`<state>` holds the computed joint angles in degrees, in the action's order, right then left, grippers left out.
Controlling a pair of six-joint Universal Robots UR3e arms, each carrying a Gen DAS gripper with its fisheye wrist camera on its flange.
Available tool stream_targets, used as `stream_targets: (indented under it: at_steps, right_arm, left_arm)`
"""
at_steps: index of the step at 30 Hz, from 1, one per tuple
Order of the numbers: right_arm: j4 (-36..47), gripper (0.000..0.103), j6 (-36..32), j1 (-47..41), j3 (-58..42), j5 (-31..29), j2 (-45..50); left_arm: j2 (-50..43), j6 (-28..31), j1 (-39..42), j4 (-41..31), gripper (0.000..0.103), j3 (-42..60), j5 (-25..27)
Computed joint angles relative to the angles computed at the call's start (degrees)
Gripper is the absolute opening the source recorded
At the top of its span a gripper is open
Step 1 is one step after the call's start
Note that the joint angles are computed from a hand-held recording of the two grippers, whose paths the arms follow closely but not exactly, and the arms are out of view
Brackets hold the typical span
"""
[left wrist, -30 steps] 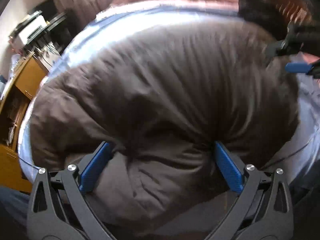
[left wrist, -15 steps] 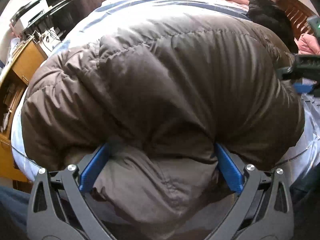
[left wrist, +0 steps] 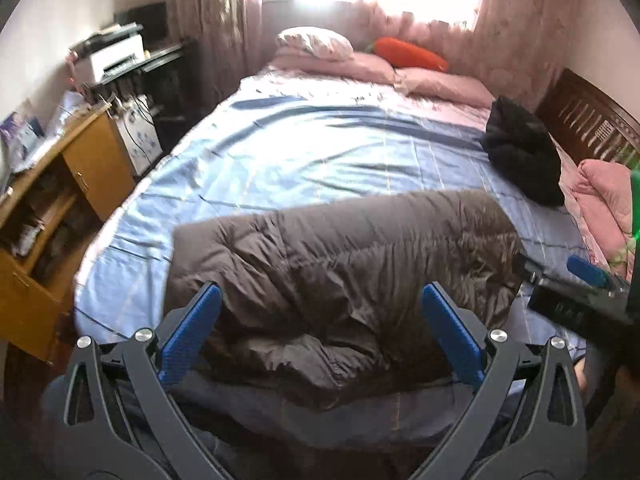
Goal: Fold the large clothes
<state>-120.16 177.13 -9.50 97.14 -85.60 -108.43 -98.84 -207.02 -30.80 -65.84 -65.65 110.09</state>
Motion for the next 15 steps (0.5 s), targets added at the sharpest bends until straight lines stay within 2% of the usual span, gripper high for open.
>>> stream_targets:
  at_steps: [2, 5, 7, 9, 12, 15]
  right_arm:
    - [4.2, 0.102, -0.3, -0.4, -3.0, -0.4, -1.5]
    - [9.8, 0.102, -2.3, -1.2, -5.9, -1.1, -4.4]
    - [13.2, 0.102, -3.5, -2.8, -7.4, 1.4, -6.4]
    - [15.8, 0.102, -4.1, -4.4, -9.0, 3.4, -7.9]
    - [16.4, 0.102, -3.8, -3.2, -10.6, 1.7, -8.0]
    - [17.2, 0.102, -4.1, -2.4, -12.0, 1.0, -8.3]
  left_arm:
    - [-0.7, -2.1, -2.6, -4.2, 0.101, 4.6, 2.5]
    - [-4.8, -3.7, -4.7, -14.2, 0.101, 17.6, 3.1]
    - [-6.2, -4.5, -6.5, -19.6, 0.101, 23.6, 4.3]
    - [-7.2, -4.6, -8.5, -21.5, 0.101, 27.7, 6.4]
    - [-7.8, -5.1, -10.6, -22.9, 0.101, 31.9, 8.9]
    - [-6.8, -5.5, -10.9, -21.8, 0.101, 32.3, 8.9]
